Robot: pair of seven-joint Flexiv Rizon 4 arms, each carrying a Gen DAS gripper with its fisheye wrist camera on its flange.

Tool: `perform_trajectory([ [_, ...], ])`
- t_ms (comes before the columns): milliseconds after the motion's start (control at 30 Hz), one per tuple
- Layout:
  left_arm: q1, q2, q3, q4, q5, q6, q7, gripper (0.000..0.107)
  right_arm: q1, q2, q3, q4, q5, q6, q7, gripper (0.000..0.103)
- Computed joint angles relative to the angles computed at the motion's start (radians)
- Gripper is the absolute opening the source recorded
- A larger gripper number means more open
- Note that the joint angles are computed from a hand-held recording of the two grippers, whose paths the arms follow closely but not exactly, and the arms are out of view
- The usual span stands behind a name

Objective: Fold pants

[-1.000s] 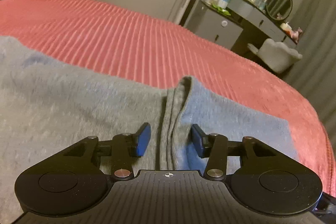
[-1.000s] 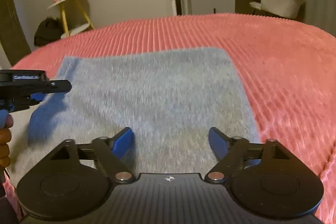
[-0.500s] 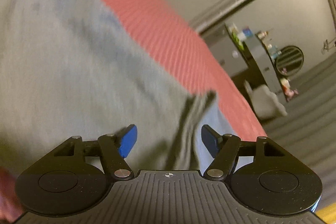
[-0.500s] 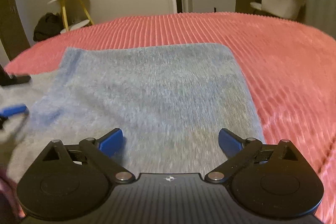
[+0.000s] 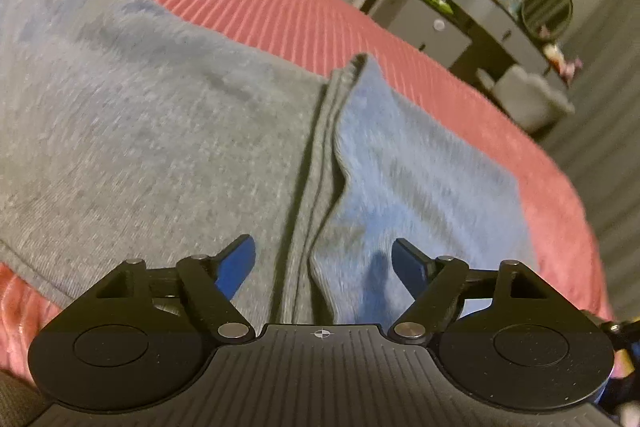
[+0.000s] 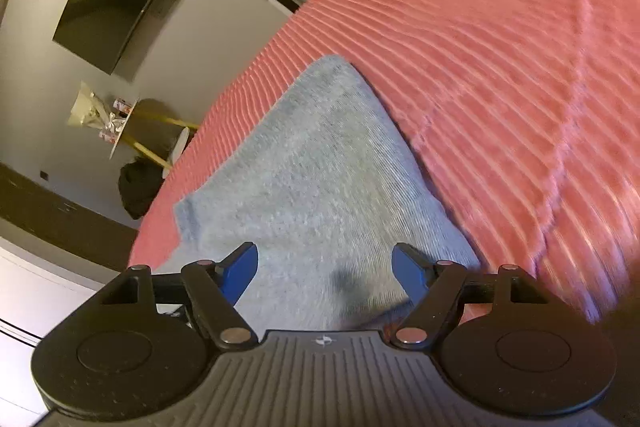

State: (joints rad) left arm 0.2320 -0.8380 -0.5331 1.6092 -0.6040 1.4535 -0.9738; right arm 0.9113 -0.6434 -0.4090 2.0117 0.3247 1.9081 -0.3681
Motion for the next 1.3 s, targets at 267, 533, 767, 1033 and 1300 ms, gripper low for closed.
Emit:
perform_trajectory([
  [267,0.086,0.004,-0.097,0.071,0.012,0.051,0.017,0.083,-0.097,0.046,0.121,0.002,-0.13,-0.079,-0.001,0.078],
  [533,0.123,0.002,-0.134,0.076,0.018,-0.011,0.025,0.079,0.072,-0.028,-0.104,-0.019,-0.111,-0.177,0.162,0.019],
  [767,0.075,0.017,-0.068,0.057,-0.038,-0.047,-0.012,0.04,0.272,-0.066,-0.328,0.051,-0.169,-0.153,0.216,0.012],
  [1033,0.081,0.027,-0.088,0.076,-0.082,-0.013,0.057,0.017,0.251,0.007,-0.319,0.073,-0.273,-0.232,0.173,0.012],
  [1300,0.139,0.024,-0.189,0.131,-0.023,0.12,0.128,0.027,0.238,0.111,-0.318,0.138,-0.396,-0.151,-0.031,0.033],
])
